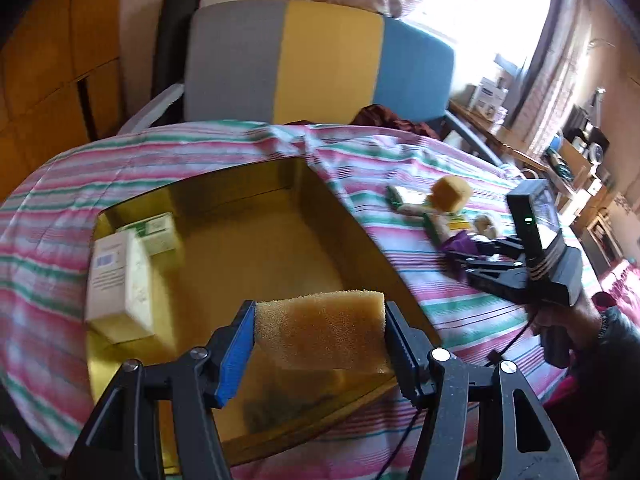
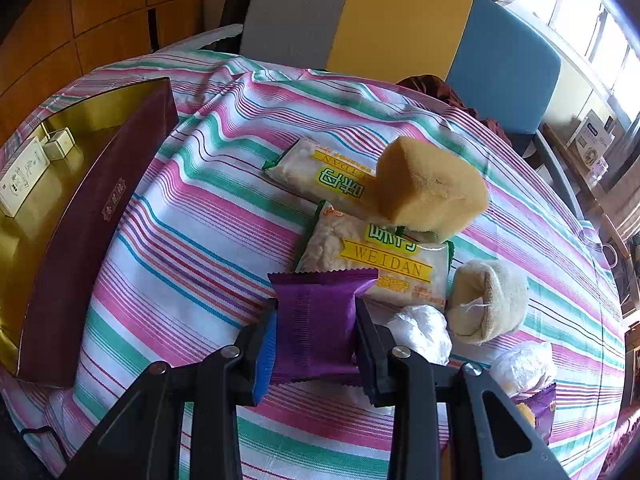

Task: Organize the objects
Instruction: 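Carry the yellow sponge into the gold tray while the right tool grasps the purple packet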

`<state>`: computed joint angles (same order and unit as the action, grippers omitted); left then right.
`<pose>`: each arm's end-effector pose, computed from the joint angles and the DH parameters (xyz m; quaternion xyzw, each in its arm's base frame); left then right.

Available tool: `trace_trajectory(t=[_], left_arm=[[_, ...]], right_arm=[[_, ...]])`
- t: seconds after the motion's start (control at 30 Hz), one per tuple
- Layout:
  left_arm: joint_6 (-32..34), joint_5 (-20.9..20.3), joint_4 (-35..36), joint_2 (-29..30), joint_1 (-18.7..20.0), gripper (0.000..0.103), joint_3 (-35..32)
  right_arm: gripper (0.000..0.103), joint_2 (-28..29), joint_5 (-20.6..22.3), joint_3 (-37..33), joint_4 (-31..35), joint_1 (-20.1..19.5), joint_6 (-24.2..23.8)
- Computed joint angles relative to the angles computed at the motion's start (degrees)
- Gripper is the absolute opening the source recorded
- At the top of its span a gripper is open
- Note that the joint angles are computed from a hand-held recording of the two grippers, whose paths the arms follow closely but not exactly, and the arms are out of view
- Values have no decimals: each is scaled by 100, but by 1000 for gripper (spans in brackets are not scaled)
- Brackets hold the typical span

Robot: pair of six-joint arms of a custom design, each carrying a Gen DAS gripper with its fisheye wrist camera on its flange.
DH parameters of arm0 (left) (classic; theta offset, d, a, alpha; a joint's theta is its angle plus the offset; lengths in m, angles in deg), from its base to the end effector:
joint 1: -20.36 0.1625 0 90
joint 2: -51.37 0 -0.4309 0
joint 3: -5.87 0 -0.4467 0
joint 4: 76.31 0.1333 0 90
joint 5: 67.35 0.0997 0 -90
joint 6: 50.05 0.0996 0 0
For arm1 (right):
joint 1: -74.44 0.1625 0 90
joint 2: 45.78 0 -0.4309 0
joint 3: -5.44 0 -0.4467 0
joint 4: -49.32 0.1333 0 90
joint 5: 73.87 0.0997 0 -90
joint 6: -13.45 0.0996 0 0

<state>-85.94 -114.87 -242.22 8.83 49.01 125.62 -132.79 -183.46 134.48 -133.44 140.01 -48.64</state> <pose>-0.3552 -0.4226 -0.0575 0.2094 0.9082 -0.2648 0.2474 -0.1117 -0.4875 0.3115 0.2184 -0.8663 0.2021 0.4012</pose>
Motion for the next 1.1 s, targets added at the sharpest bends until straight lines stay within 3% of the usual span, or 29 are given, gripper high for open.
trace_trajectory(t=[0.23, 0.43, 0.63, 0.7, 1.1], left_arm=[[-1064, 526, 842, -642, 127, 62, 557], [-1674, 814, 1510, -810, 298, 63, 681], [-1827, 1016, 1699, -752, 407, 66, 664], [-1811, 1113, 1709, -698, 432, 72, 630], [-1913, 1827, 2061, -525, 430, 72, 508]], right_arm=[[34, -18, -13, -28, 107, -5, 99], [34, -10, -33, -25, 92, 4, 105], [34, -11, -30, -25, 93, 1, 100], [34, -15, -31, -21, 80, 0, 92], [34, -13, -37, -18, 55, -6, 67]])
